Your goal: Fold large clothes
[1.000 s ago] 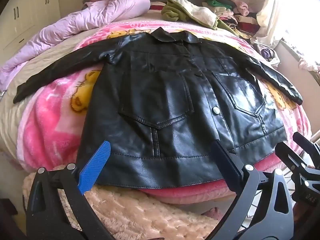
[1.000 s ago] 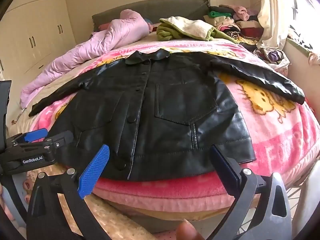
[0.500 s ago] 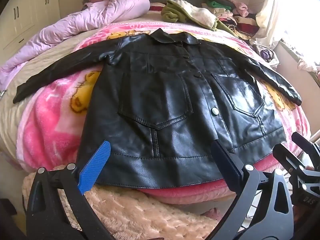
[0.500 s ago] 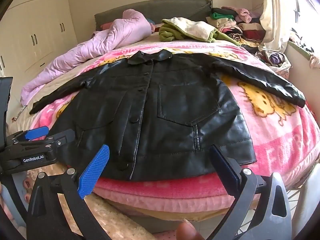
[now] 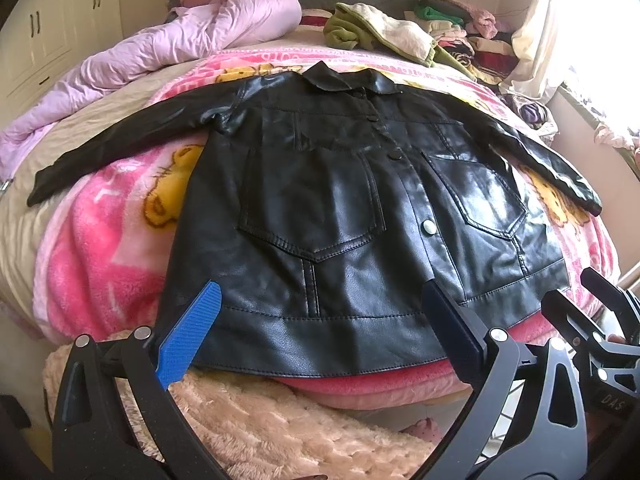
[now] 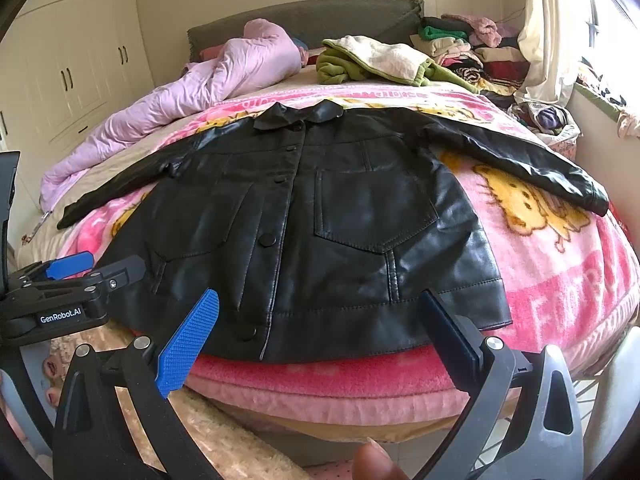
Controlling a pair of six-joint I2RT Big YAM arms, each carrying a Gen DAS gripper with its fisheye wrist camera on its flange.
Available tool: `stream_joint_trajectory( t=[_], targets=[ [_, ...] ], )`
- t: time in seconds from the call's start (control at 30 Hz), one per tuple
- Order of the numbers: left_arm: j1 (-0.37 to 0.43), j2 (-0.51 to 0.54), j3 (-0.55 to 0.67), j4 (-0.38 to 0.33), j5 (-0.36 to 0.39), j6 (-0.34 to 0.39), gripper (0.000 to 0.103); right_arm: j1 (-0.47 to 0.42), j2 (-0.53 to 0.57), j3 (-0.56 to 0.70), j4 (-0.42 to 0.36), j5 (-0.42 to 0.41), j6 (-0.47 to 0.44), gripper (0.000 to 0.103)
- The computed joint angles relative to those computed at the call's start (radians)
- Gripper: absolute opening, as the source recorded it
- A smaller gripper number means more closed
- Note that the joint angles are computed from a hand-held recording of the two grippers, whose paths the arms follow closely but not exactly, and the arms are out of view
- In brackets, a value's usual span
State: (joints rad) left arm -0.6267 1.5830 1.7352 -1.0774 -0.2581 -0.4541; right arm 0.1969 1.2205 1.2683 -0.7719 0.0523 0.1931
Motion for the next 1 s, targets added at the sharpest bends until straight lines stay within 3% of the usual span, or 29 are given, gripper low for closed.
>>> stream_joint_trajectory(
  t=[1.0],
  targets=[
    [0.004,-0.009,-0.009,0.018,0.002,0.010,0.094,0.005,0.005,0.016,-0.001,0.003,-0.004,0.099]
  ],
)
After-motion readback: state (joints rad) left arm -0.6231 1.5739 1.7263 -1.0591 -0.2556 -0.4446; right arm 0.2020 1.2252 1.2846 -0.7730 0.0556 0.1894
